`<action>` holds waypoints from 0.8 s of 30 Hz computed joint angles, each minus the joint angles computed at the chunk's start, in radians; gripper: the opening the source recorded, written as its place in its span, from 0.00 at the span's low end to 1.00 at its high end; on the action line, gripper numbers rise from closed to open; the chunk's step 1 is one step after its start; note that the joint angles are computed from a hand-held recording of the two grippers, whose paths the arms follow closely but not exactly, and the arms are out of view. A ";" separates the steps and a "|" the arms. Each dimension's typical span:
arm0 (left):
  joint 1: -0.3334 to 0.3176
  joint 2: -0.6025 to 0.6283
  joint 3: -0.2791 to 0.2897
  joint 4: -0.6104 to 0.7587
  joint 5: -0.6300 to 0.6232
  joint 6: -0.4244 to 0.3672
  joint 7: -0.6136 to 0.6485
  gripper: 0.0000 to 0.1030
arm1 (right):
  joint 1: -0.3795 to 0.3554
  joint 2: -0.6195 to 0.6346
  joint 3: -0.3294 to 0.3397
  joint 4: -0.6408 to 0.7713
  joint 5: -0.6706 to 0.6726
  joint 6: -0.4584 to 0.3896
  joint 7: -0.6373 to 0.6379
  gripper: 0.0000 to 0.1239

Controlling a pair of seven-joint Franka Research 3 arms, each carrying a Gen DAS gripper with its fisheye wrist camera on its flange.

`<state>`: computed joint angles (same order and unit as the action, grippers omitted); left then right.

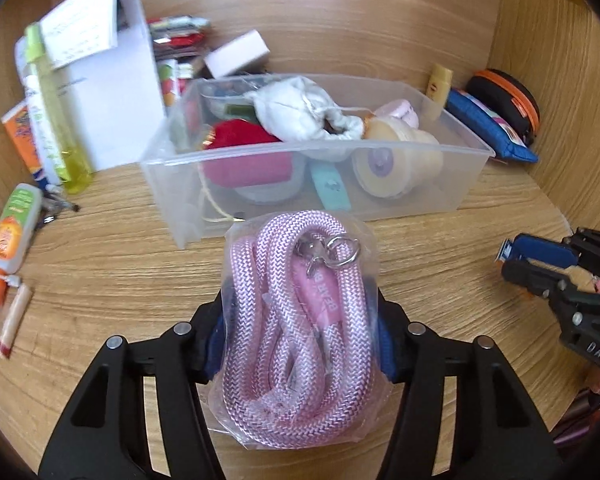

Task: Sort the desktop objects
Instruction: 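Carry the pink rope over the bin while the right tool carries the Max box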

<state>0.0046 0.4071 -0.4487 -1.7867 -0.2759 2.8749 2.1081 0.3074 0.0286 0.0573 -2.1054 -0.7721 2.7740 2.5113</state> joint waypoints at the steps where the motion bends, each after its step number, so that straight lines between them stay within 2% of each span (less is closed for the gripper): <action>1: 0.015 -0.009 -0.010 -0.013 -0.014 0.011 0.012 0.57 | 0.001 0.001 0.000 0.007 -0.007 -0.004 0.004 0.20; 4: 0.048 -0.023 -0.035 -0.025 -0.057 0.002 0.040 0.57 | 0.007 -0.002 0.001 0.028 -0.084 -0.030 0.056 0.20; 8: 0.050 -0.035 -0.025 -0.014 -0.090 -0.024 0.058 0.57 | 0.003 -0.005 0.001 0.051 -0.131 -0.039 0.095 0.20; 15: 0.083 -0.058 -0.051 0.012 -0.246 -0.017 0.154 0.57 | -0.007 -0.015 0.001 0.082 -0.212 -0.054 0.194 0.20; 20: 0.072 -0.034 -0.030 0.098 -0.314 -0.078 0.187 0.57 | -0.018 -0.016 0.002 0.097 -0.232 -0.059 0.234 0.20; 24: 0.049 -0.012 -0.015 0.149 -0.327 -0.049 0.197 0.57 | -0.021 -0.004 0.001 0.123 -0.239 -0.071 0.240 0.20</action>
